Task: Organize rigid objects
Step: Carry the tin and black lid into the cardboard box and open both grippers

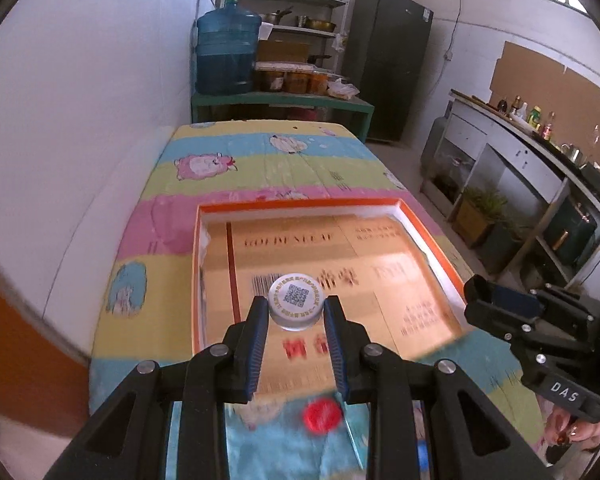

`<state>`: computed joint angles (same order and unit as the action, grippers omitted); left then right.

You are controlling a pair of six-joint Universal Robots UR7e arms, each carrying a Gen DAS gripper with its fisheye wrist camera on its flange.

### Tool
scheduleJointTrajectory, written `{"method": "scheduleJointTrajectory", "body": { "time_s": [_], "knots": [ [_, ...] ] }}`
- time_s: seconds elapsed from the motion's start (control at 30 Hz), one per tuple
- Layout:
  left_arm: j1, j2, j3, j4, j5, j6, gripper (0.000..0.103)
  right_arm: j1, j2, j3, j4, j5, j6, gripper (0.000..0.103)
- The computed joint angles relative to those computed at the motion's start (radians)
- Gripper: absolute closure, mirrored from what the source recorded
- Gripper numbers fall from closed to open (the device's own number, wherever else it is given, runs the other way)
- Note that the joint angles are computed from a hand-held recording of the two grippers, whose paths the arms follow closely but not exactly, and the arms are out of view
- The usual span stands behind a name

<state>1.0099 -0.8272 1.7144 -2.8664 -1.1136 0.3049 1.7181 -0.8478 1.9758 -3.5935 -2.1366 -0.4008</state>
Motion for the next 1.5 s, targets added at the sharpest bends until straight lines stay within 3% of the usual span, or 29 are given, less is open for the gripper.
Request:
{"method": "scheduleJointTrajectory", "body": {
  "time_s": [0.33,0.53,0.73,1.2,1.33,1.4,1.43,1.5],
  "knots": [
    [0.031,0.176,-0.27,0.166,-0.007,0.012,0.074,-0.046,0.067,-0.24,0.204,-0.009,-0.068,0.073],
    [0.048,0.264,-0.372,0.209,0.032,0.006,0.074,-0.081,0.122,-0.346,0.321,0.009,-0.016,0.073],
    [0.06,0.29,-0.388,0.226,0.044,-0.01,0.074,-0.105,0.164,-0.391,0.39,0.004,0.035,0.073],
    [0.078,0.322,-0.409,0.252,0.079,-0.046,0.074,-0.114,0.195,-0.413,0.4,-0.044,0.056,0.072],
    [0.083,0.322,-0.407,0.249,0.055,0.012,0.065,-0.111,0.202,-0.414,0.389,-0.061,0.053,0.071],
    [0.082,0.322,-0.413,0.275,0.039,0.033,0.053,-0.11,0.204,-0.414,0.384,-0.066,0.056,0.057],
    [0.082,0.322,-0.417,0.288,0.031,0.032,0.045,-0.109,0.207,-0.414,0.378,-0.072,0.053,0.055],
    [0.078,0.319,-0.411,0.294,0.043,0.017,0.04,-0.105,0.21,-0.41,0.359,-0.084,0.045,0.053]
  ]
}}
